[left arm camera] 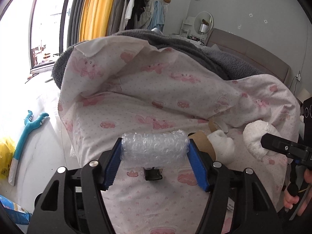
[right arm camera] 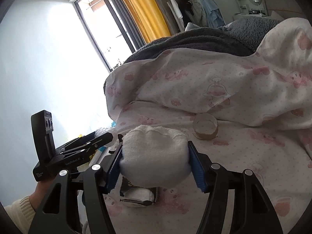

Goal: Collect trash
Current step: 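Carry the bubble-wrap roll to the teal bin and release it with the left gripper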

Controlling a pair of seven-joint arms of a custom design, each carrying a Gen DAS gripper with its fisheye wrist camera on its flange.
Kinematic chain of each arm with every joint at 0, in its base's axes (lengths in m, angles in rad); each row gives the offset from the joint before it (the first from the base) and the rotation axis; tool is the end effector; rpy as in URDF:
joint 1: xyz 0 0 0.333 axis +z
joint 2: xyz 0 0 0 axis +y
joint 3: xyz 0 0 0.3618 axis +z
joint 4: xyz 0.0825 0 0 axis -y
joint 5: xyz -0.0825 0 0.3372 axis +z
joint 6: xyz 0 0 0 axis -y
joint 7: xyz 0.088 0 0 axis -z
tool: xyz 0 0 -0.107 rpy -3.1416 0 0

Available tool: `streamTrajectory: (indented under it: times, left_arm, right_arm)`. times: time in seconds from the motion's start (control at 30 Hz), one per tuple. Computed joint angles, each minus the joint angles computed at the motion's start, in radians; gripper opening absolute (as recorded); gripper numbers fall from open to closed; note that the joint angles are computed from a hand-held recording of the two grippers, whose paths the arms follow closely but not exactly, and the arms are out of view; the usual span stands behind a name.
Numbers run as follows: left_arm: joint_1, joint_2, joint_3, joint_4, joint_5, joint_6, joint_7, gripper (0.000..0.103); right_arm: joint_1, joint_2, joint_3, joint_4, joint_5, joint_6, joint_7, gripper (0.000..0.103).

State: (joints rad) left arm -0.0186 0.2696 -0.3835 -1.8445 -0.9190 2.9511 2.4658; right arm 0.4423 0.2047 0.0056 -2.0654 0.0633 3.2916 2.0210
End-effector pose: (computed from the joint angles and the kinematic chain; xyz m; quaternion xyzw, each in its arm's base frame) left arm 0.6090 -0.1712 0.5330 -0.4900 0.7393 -0.4357 0.1534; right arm 0.5461 0.2548 0.5356 -0.5946 0.6384 -0.1503 0.4650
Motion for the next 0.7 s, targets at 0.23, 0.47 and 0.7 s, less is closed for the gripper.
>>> streamTrajectory:
  times: [0.23,0.47,0.7]
  left_arm:
    - [0.006,-0.048,0.02,-0.049,0.0,0.009,0.024,0.068]
    - [0.014,-0.099,0.082,-0.12,0.018,0.011,0.007,0.068]
    - [0.017,-0.106,0.157,-0.177,0.171,-0.008,-0.132,0.068]
  right_arm:
    - [0.223,0.018,-0.215,0.075,-0.056,-0.048,0.081,0.064]
    - [0.285,0.071,-0.257,0.2,-0.169,-0.128,0.171,0.064]
    - [0.27,0.136,-0.191,0.348,-0.267,-0.219,0.217,0.064]
